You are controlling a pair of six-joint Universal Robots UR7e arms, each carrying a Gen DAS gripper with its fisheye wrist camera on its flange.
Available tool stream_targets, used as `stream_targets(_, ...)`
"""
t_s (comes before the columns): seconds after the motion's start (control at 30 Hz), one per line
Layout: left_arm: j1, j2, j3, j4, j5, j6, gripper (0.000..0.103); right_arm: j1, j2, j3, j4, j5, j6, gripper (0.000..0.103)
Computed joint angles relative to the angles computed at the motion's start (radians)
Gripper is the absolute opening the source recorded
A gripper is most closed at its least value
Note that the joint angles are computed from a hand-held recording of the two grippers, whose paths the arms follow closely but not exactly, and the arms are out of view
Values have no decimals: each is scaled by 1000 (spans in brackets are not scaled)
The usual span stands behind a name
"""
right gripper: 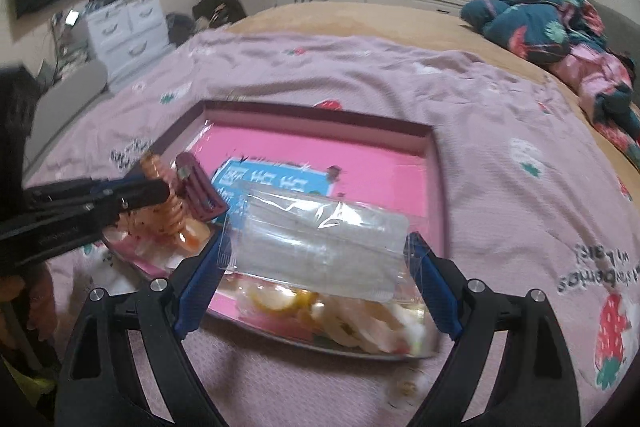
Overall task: Organize jewelry
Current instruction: 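Lower the spiral hair tie and clear bag into the tray and open both tools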
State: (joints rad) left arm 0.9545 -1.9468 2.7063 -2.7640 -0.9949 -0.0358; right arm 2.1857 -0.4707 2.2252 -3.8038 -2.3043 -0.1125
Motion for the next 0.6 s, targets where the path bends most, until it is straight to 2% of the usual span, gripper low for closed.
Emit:
stream_targets(0.13,6,-24,-4,21,2,0,26,-7,38,-45,63,-12,-1,88)
stream_targets(0.23,7,-39,-5,35,3,-2,29,-7,53,-58,85,-26,16,90)
stream_targets(0.33,-1,-65,-4,63,10,-12,32,-5,53,-50,72,-26,28,96)
stream_targets(0.47,-38,-133,-1,136,27,-45,38,7,39,-22,40,-34,30,97)
stream_targets(0.6,-94,-221,-1,244,56,-98,51,27,9,32,-12,-43,57,97)
